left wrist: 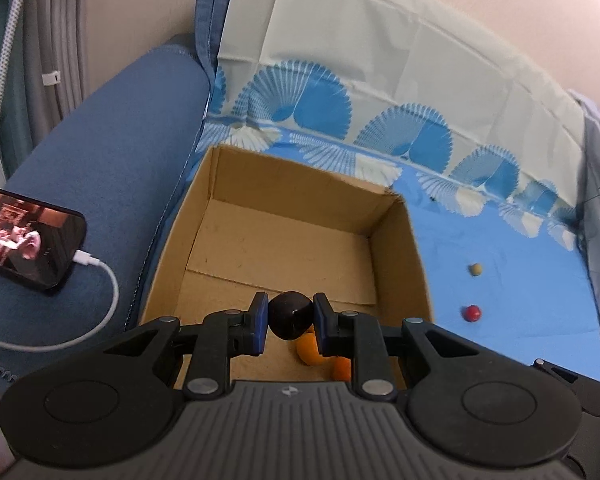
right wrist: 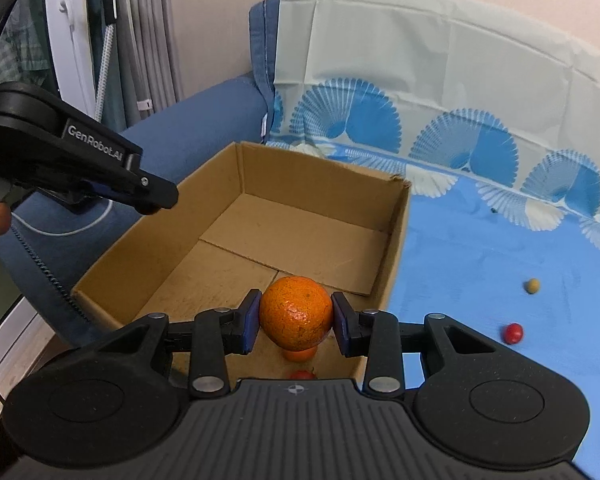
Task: Organize fruits
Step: 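Carry the dark plum and tangerine with both tools over the box, then open the left tool and right tool to drop both fruits into the box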
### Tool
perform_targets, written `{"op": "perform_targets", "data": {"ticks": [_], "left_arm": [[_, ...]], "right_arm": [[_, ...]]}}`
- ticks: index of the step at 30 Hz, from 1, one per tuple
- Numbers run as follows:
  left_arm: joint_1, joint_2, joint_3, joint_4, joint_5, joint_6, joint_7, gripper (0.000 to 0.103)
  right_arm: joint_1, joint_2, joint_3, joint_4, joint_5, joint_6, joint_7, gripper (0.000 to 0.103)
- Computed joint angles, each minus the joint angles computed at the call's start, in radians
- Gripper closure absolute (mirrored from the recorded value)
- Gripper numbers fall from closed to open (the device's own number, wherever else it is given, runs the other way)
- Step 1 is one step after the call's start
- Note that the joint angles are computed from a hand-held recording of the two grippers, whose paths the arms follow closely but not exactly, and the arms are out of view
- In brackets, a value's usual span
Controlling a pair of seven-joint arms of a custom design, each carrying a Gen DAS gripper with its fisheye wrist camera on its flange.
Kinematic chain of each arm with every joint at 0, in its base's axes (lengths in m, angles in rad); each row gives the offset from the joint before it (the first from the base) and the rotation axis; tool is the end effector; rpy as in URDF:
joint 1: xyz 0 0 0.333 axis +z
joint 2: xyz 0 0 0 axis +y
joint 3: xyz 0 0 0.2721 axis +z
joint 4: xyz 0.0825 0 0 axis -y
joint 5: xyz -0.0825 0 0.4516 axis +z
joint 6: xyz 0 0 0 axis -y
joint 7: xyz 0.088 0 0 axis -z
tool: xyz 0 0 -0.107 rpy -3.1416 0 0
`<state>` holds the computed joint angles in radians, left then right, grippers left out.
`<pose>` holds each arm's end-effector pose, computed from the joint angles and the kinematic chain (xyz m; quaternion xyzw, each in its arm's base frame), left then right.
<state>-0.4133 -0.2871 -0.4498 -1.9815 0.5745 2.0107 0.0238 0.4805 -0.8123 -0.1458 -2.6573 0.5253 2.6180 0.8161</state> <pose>0.3902 -0.4358 0.5650 -0.8054 0.4748 -0.2533 0.2485 0.4332 0.1399 0.5144 -0.8238 0.3657 -0.1499 0.4065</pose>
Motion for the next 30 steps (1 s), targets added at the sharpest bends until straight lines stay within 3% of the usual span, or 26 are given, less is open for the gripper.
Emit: {"op": "perform_targets", "data": {"ticks": [9,22,23,24,25,26,27,28,30], "left_arm": [[0.007,0.047,0.037,-0.048,-0.063,0.022,0.033,0.077],[-0.002,0.109,0.065,-0.073,-0.114,-0.007,0.089,0.076],[-0.004,0.111,0.067,-0.073,-0.117,-0.006,0.096,0.071],[-0.005,0.110,0.071,-0.077,-0.126,0.003,0.111,0.061],[-0.007,0.111,0.072,-0.076,-0.132,0.006,0.118,0.030],[-0.008,0.099,0.075,-0.089,-0.140,0.032,0.122,0.018],[-0.010,0.085,0.079,-0.103,-0.156,0.069,0.132,0.013],[-0.010,0.089,0.072,-0.091,-0.155,0.058,0.126,0.002],[-0.012,0.111,0.044,-0.045,-0.098,-0.015,0.091,0.000]], "right_arm": [[0.021,0.163,0.015,0.075,0.027,-0.003,-0.037,0.064],[0.003,0.260,0.065,0.100,0.023,0.005,-0.122,0.064],[0.004,0.263,0.065,0.101,0.022,0.007,-0.130,0.063],[0.010,0.265,0.061,0.101,0.027,0.010,-0.145,0.056],[0.011,0.263,0.059,0.100,0.029,0.011,-0.157,0.049],[0.013,0.256,0.060,0.094,0.032,0.021,-0.167,0.035],[0.018,0.244,0.055,0.084,0.043,0.041,-0.182,0.024],[0.022,0.232,0.051,0.078,0.049,0.051,-0.191,0.020],[0.019,0.203,0.048,0.068,0.047,0.046,-0.190,0.014]]}}
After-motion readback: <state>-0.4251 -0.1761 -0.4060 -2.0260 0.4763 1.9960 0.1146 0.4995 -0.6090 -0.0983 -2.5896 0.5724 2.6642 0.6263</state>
